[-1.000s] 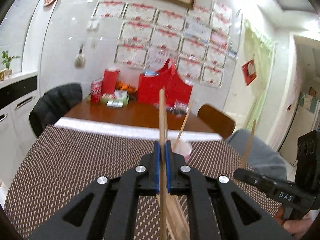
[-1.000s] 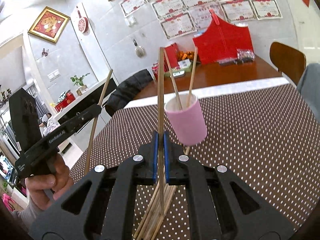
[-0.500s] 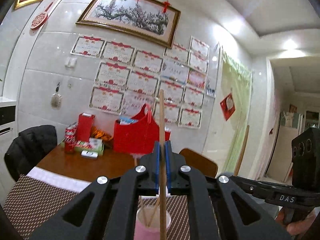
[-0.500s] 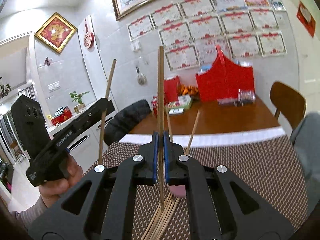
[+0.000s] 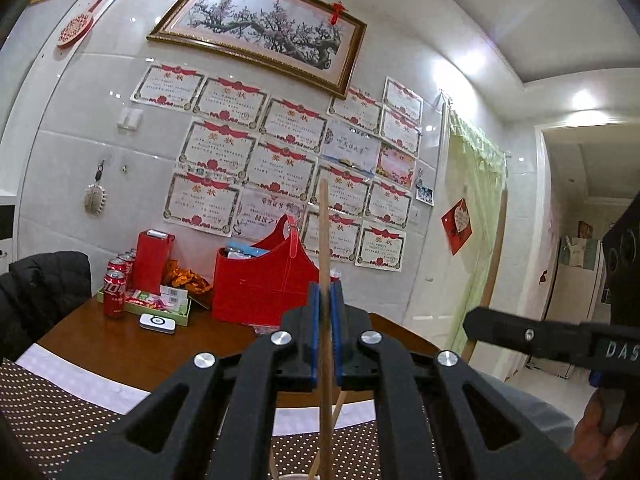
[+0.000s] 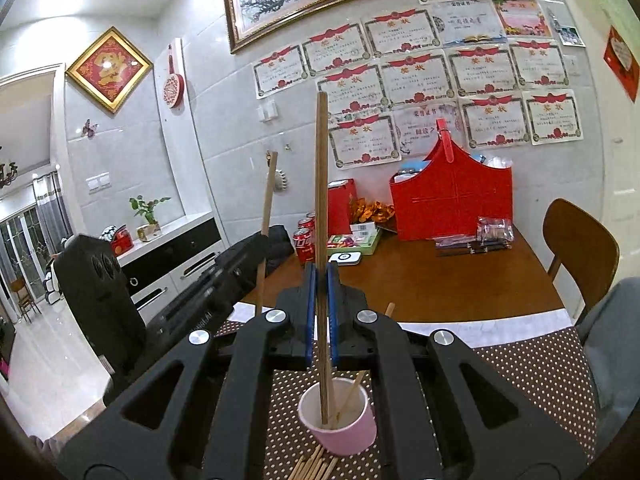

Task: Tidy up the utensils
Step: 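Raise the left tool's chopstick into the pink cup while the right tool inserts its own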

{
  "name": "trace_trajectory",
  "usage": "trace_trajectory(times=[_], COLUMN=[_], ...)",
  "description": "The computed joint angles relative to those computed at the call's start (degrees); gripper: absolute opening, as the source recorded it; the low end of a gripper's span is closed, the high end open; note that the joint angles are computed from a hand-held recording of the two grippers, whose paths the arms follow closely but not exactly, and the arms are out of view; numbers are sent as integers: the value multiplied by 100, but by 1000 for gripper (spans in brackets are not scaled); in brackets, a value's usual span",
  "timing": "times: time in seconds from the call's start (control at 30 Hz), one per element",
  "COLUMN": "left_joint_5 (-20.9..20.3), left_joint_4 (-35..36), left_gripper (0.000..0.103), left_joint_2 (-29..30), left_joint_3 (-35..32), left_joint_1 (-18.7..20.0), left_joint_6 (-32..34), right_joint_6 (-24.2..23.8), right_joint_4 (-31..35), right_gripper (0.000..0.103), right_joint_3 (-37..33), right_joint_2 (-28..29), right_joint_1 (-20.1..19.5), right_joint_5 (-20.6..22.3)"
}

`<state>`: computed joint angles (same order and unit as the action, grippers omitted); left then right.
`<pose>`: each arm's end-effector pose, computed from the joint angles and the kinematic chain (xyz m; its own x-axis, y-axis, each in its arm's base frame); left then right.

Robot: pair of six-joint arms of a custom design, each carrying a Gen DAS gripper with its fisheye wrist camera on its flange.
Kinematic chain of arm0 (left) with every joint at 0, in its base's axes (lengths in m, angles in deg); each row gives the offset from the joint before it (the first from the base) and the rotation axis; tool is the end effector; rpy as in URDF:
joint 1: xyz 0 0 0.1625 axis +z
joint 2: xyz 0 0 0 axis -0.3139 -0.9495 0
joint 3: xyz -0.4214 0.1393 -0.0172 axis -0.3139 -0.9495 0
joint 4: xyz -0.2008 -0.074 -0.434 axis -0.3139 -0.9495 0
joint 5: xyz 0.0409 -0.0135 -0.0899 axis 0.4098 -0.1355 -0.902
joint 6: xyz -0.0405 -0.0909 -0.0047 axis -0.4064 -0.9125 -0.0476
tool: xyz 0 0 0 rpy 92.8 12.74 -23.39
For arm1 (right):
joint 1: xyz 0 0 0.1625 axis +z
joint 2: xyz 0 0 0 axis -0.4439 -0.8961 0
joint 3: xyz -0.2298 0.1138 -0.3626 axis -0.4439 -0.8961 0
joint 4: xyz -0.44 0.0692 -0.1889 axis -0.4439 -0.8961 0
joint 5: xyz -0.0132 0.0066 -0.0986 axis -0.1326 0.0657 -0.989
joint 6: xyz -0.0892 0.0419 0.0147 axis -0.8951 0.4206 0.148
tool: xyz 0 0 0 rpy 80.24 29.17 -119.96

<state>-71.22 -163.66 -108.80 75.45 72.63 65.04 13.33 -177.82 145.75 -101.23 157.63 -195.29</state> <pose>-0.0648 -0.3914 0.4028 -0.8355 0.2215 -0.5030 0.5202 0.0234 -0.8537 0.4834 -0.3914 0.0713 -0.7214 -0.5755 0.3853 -0.6315 0.3182 -0.7070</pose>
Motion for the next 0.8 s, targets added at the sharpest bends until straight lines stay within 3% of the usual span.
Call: trace_trajectory(times=[0.4,0.63,0.67,0.7,0.77,0.8], left_joint_5=[-636,-643,-565,-483,-249,-176], left_joint_4=[-448,-407,-368,-294,-193,-189], left_gripper=[5,6,11,32,61,68], left_joint_2=[969,1133,1103,1042,844,761], left_joint_3=[-298,-232,-200,-160,-42,12], left_joint_1=[941,1179,1162,1132,1016,964], left_joint_6=[-168,-236,-220,-225,-260,-244], right_joint_6=[52,119,190,306,443,465], right_joint_4=[264,540,592,629,458,309], right_gripper=[6,7,10,15,90,94], right_joint_3=[-278,-326,-315,-271,-170,-114], right_joint_2=[388,556,553,531,501,489], right_joint_1=[-363,-441,-464,-487,-492,-496], right_joint_5=[146,5,14,20,-37,-26])
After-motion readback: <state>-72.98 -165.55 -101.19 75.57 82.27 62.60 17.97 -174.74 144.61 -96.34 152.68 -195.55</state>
